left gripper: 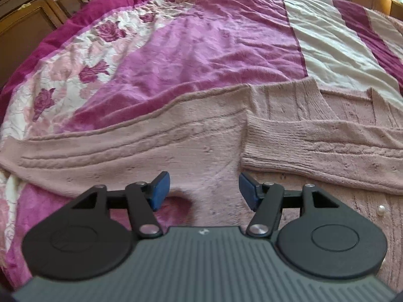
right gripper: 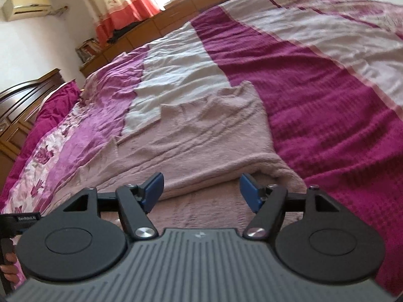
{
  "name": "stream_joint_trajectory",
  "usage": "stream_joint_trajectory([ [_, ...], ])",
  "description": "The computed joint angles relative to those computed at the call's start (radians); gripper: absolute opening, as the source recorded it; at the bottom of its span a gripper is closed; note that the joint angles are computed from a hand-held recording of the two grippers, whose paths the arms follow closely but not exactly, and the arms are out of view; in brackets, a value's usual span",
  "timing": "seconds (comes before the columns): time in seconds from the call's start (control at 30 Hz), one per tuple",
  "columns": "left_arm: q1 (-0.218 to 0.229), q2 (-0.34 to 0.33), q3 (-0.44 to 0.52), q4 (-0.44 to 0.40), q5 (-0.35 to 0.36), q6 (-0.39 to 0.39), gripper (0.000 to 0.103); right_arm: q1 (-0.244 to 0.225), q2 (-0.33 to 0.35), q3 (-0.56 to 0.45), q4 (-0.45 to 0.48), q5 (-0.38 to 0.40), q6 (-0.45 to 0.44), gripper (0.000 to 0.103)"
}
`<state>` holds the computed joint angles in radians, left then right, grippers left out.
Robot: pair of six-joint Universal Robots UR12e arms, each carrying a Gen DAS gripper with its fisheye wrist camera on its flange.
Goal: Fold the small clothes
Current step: 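Move the left gripper to the other sleeve lying on the floral cover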
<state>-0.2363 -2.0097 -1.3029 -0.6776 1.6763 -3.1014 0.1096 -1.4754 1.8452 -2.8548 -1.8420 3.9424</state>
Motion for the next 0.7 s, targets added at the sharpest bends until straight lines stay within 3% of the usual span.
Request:
stream_joint_trajectory([
  [0.37,0.061,0.059,-0.054,0.03,0.044,-0.057,0.062,0.042,0.003,-0.032,-0.027,0.004,-0.091,0.083],
  [0.7,0.141,0.05,-0.05,0.001,0.072,-0.178,0.062,0.061,0.005,-0.039,0.036,-0.014,-0.07,0.088],
])
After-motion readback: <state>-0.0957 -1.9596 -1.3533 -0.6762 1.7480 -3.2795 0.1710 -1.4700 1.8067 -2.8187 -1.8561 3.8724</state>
